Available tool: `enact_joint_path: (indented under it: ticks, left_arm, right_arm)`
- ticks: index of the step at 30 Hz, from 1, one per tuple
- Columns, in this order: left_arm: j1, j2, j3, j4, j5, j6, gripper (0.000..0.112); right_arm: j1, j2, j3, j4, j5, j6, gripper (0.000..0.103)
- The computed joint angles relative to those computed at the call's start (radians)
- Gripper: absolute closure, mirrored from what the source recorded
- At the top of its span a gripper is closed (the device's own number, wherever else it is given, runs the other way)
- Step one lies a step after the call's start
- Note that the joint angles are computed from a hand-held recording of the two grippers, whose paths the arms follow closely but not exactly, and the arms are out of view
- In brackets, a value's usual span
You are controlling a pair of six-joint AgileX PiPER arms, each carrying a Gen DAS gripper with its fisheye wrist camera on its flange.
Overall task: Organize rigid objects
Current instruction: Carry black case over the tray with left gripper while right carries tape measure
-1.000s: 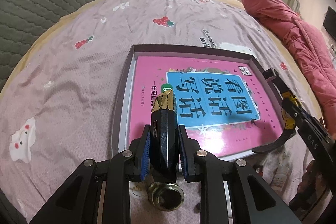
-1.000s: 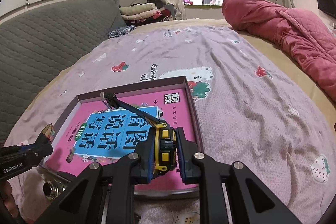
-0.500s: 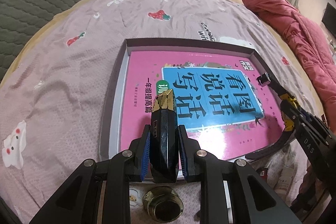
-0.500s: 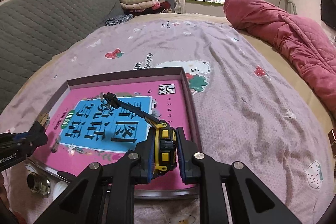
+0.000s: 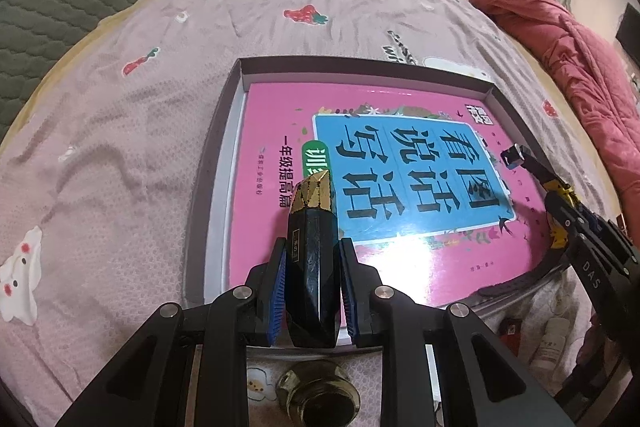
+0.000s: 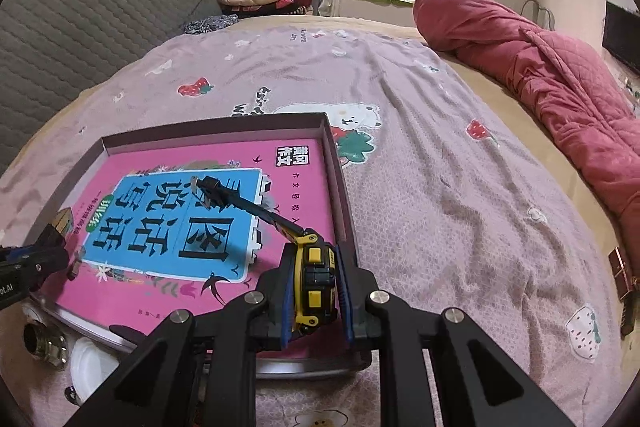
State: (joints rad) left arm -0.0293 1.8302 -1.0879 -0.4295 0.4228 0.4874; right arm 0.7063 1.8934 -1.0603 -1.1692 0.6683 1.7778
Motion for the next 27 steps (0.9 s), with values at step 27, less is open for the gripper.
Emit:
enact_joint_path:
  ticks: [27]
  left_arm:
    - [0.01, 0.01, 0.02, 0.094, -0.046, -0.074, 0.088]
  right_arm:
    - [0.013, 0.023, -0.048, 0.078, 0.059, -0.177, 0.084]
